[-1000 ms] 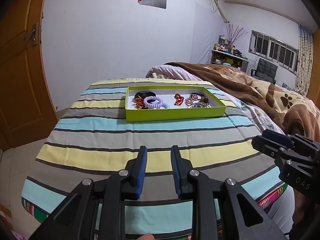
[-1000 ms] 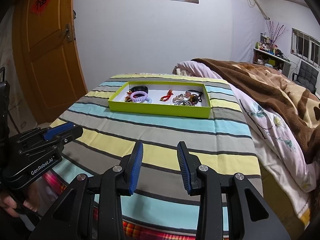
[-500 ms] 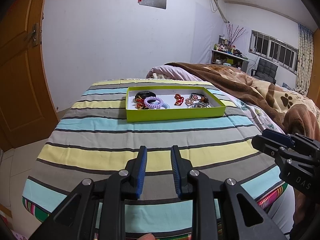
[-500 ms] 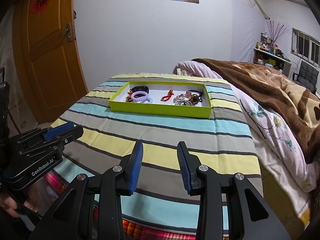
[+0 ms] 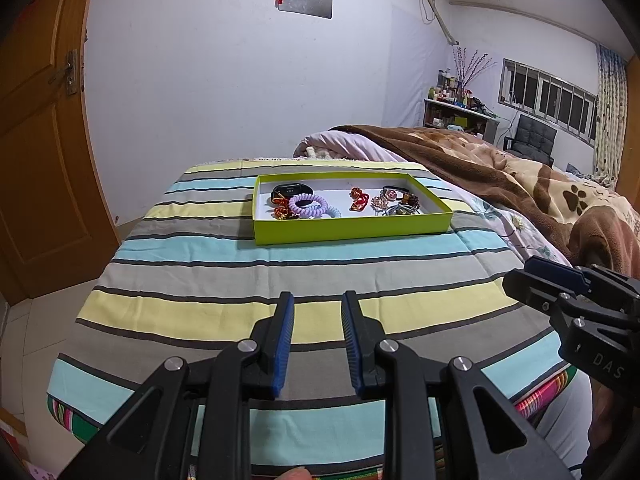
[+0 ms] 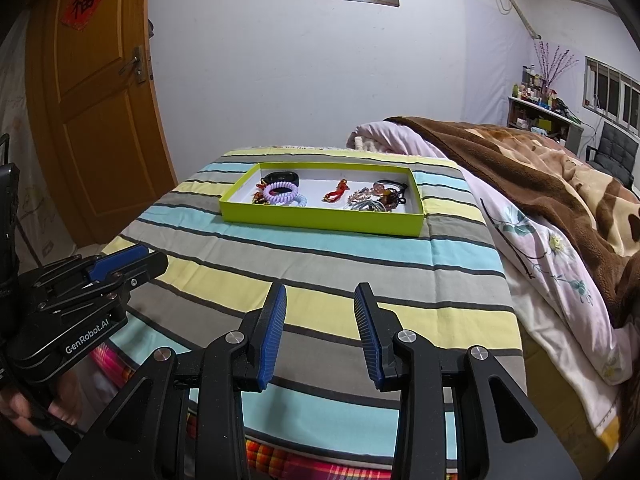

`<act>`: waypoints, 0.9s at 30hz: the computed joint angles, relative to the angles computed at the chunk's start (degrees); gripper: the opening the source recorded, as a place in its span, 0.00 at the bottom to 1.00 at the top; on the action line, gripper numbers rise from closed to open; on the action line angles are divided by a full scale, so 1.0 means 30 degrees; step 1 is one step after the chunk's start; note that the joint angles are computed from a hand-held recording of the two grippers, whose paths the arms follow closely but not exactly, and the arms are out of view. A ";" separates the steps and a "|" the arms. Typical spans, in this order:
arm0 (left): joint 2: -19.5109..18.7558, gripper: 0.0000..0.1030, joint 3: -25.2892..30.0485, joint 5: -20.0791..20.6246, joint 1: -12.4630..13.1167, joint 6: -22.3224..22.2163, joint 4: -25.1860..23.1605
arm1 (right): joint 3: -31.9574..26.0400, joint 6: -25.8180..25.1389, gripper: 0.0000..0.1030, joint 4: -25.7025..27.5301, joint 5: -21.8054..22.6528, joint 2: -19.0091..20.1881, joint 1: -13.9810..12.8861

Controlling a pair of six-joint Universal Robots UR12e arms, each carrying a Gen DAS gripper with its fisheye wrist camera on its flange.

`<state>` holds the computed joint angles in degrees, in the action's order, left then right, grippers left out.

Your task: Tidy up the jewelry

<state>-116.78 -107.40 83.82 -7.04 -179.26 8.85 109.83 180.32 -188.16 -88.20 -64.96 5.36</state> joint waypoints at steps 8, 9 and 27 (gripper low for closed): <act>-0.0007 0.25 0.0016 0.0038 -0.0002 0.0009 -0.0038 | -0.0003 -0.0001 0.35 0.0004 -0.0002 -0.0004 0.0005; -0.0009 0.25 0.0022 0.0118 -0.0017 0.0020 -0.0047 | -0.0006 -0.0004 0.35 -0.0002 0.0008 0.0005 -0.0002; -0.0121 0.25 0.0183 0.0515 -0.0104 0.0164 -0.0466 | -0.0044 -0.0126 0.35 0.0071 0.0008 -0.0003 -0.0016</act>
<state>-117.14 -106.85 85.36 -7.36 -178.77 7.45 109.69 179.94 -187.95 -88.17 -64.97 5.31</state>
